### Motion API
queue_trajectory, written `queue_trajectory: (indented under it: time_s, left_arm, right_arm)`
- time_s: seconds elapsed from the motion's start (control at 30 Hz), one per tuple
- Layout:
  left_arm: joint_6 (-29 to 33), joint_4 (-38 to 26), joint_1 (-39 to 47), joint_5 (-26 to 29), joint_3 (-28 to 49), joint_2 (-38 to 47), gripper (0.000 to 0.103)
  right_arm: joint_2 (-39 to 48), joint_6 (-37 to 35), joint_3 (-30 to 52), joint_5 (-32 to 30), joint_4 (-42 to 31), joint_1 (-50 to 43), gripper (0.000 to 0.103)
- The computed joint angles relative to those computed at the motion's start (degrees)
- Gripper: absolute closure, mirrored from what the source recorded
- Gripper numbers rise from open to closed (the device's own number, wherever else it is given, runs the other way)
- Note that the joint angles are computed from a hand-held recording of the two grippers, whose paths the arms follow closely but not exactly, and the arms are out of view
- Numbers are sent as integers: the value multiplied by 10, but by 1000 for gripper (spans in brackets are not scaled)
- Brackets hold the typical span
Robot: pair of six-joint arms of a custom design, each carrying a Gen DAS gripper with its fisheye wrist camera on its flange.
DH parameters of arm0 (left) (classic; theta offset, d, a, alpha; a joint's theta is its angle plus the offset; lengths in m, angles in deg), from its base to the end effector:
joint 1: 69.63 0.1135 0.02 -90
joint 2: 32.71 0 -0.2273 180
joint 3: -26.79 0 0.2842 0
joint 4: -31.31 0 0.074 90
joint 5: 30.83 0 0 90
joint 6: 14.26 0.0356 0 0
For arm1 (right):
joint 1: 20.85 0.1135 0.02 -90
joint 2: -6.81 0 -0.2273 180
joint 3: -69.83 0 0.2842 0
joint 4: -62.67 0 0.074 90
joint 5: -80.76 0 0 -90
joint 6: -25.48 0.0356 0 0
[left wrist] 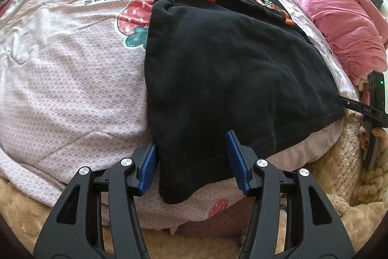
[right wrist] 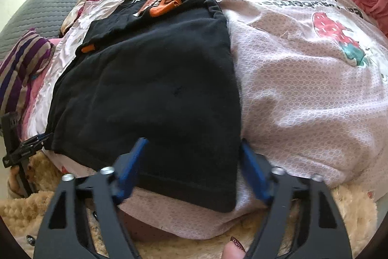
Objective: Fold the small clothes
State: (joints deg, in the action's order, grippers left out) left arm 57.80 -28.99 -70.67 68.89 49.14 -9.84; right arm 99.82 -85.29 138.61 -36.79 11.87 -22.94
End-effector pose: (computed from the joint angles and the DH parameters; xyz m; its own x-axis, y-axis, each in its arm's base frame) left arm 0.1478 -0.0087 0.1040 -0.8614 -0.2880 -0.4184 -0.1736 0.9410 -0.2904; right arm 0.3188 0.0048 0.1219 -0.8718 -0.2828 -0.4000 -0.4238 0.8450 0.3262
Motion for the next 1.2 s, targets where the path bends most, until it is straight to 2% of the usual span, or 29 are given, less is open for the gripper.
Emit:
queue_trajectory:
  time_s: [0.07,0.13,0.23,0.27,0.4,0.5,0.53,0.57,0.6,0.63,0.7,0.73,0.8,0.83,0.9,1.03,1.2]
  left_arm:
    - [2,2,5,4,-1,1,57]
    - [3,4,7,6,-1,2,57]
    - [7,14,8,5,0,14,57]
    - [7,21,8,4,3,23,57]
    - [4,34,8,2,9,42,57]
    - [6,36,12,4,11,46,57]
    - [7,36,14,7,10,45,57]
    - [8,39,18,11,11,50,57]
    - [10,43,24,16,12,55,57]
    - [10,43,29,21,13,55,57]
    - [8,44,32,19,13,55,60]
    - [7,39,33,16,12,48,67]
    - [4,31,37,11,11,35,74]
    - [3,29,41,16,10,32,83]
    - [5,29,51,38,10,24,94]
    - [5,23,34,28,24,16,98]
    - [15,4,68,61,49,-15,98]
  right_arm:
    - [-4,-12,-1,-3,-5,-3,58]
    - [-7,-33,-4,-7,-15,-4,64]
    - [-9,-46,-7,-1,-17,2,67]
    - [-8,-49,-7,-1,-17,3,74]
    - [-9,-50,-5,-17,-15,-3,87]
    - [-9,-48,-5,-19,-15,-8,88]
    - [-6,-42,-3,-6,-14,-5,84]
    - [-2,-34,-1,9,-13,0,68]
    - [10,-34,8,17,-20,4,63]
    - [8,-37,7,21,-18,8,63]
    - [-7,-44,-7,29,-6,16,69]
    - [-11,-52,-10,16,-7,13,84]
    - [-22,-52,-17,1,-1,5,91]
    - [-27,-52,-20,-12,1,0,93]
    - [-46,-58,-29,-48,6,-15,95]
    - [-75,-58,-35,-106,13,-39,95]
    - [-105,-35,-28,-127,40,-38,95]
